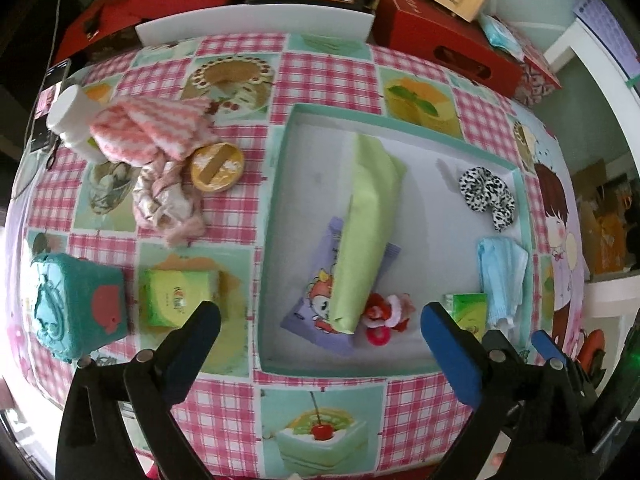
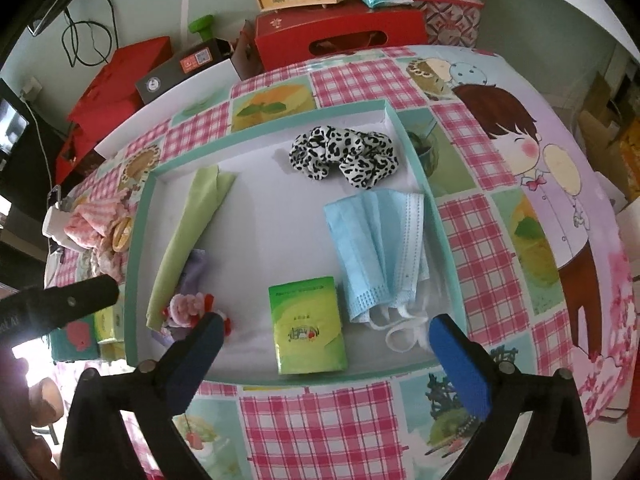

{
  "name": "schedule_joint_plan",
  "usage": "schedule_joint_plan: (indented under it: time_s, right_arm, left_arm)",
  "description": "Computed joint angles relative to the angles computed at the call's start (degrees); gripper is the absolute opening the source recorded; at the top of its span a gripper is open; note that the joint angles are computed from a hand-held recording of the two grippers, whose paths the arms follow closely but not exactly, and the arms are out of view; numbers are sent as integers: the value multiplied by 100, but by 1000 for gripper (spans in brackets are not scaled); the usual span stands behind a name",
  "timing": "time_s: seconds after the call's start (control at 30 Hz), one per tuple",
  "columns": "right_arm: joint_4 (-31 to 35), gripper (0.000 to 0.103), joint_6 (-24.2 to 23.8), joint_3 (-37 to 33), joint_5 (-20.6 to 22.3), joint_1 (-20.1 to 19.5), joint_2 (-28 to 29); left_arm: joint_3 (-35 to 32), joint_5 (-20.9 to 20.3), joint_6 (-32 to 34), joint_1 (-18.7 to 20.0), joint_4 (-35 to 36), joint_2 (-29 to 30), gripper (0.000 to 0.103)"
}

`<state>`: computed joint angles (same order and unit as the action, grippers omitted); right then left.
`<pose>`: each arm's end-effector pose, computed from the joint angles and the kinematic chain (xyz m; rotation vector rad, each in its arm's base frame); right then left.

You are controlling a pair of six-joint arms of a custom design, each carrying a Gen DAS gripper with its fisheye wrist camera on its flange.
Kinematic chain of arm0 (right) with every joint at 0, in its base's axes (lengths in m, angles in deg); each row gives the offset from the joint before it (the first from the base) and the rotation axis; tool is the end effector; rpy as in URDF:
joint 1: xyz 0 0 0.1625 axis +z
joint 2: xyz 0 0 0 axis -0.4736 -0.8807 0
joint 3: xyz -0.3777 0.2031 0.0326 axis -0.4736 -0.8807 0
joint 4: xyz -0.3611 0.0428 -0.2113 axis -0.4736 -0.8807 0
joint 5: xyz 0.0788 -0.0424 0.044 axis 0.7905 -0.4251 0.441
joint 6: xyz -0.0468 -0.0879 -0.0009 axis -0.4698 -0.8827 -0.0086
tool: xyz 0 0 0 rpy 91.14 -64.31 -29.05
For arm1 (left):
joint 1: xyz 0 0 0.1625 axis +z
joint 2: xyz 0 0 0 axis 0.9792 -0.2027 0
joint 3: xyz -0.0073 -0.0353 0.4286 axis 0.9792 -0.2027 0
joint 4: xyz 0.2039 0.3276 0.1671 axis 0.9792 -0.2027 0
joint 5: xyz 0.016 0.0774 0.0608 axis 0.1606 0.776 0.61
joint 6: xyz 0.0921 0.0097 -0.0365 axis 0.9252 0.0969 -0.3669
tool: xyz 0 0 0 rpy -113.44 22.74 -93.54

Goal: Organize soft objects
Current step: 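Move both open tools back toward the pile beside the teal box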

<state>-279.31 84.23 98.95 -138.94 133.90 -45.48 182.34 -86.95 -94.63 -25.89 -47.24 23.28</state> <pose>0.1713 -0.3936 0.0647 -0.5298 -2.3269 0.8118 -0.1770 -0.5315 0.1249 0.4625 2.5030 -0.0301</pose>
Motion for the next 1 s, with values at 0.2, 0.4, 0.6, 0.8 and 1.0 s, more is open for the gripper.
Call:
schedule_joint_plan:
  time_s: [0.2, 0.4, 0.6, 0.8, 1.0]
  right_arm:
    - [282, 103, 141, -57, -132, 105, -23]
    - [343, 103, 240, -115, -268, 225, -16]
    - [482, 103, 255, -200, -292, 305, -32]
    - [807, 103, 345, -348, -338, 428, -50]
    - [1055, 103, 432, -524, -443, 589, -13]
  left_arm:
    - [85, 87, 30, -7, -45, -152, 100]
    - [140, 97, 143, 14, -211, -248, 100]
    - [197, 114, 248, 60, -374, -368, 100]
    - [224, 120, 329, 152, -491, -508, 100]
    - [243, 100, 444, 269, -709, -671, 100]
